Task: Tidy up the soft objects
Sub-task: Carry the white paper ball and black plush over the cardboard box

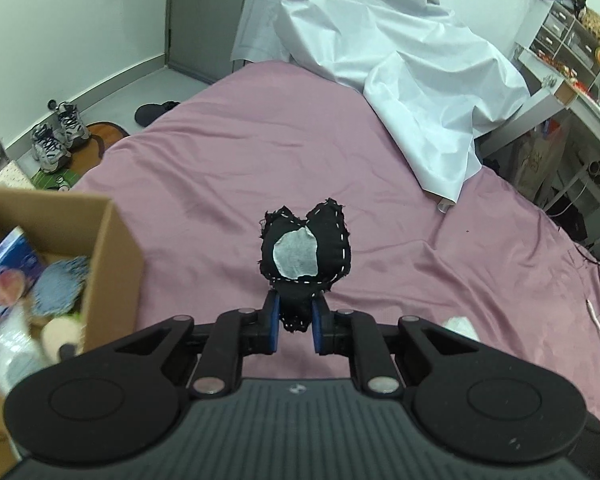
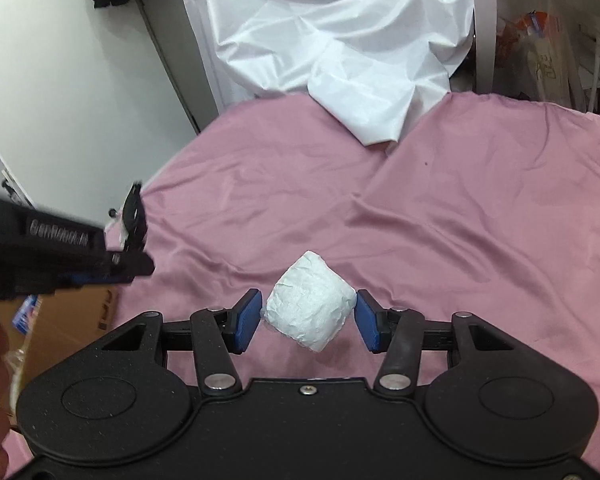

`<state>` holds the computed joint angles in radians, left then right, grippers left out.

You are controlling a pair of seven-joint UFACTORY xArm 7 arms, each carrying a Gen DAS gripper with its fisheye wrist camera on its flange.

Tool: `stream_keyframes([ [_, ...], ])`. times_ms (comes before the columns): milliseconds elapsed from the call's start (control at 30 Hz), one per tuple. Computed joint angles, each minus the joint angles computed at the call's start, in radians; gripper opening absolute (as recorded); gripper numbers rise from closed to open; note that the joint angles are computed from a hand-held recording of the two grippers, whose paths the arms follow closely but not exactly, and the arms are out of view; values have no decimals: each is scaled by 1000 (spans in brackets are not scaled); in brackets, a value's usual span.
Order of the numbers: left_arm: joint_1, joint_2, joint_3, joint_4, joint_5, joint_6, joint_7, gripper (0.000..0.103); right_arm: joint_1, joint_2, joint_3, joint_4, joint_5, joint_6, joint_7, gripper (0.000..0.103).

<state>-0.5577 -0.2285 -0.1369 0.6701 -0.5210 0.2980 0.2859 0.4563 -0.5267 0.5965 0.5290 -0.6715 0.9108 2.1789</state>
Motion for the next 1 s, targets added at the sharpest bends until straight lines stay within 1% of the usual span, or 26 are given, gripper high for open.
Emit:
stream_keyframes([
  [167, 3, -101, 36, -51, -11, 38, 21, 15, 19, -2, 17, 52, 14, 70, -40, 50],
  [233, 10, -139, 43, -68, 2, 50, 14, 15, 23, 1, 28, 79, 16, 111, -54, 50],
  [300, 21, -177, 45, -85, 25, 60, -2, 15, 27, -3, 36, 97, 17, 136, -54, 50],
  [433, 12, -266, 81, -122, 37, 91, 7, 15, 31, 3, 59, 144, 14, 190, -48, 50],
  [533, 9, -327, 102, -144, 44, 113, 16, 15, 32, 26, 83, 192, 0, 232, -42, 50],
  [733, 31, -426, 127, -177, 81, 159, 20, 15, 49, 77, 112, 273, -37, 298, -20, 50],
  [1000, 80, -531, 155, -206, 121, 220, 13, 15, 100, 164, 112, 375, -99, 389, -4, 50],
])
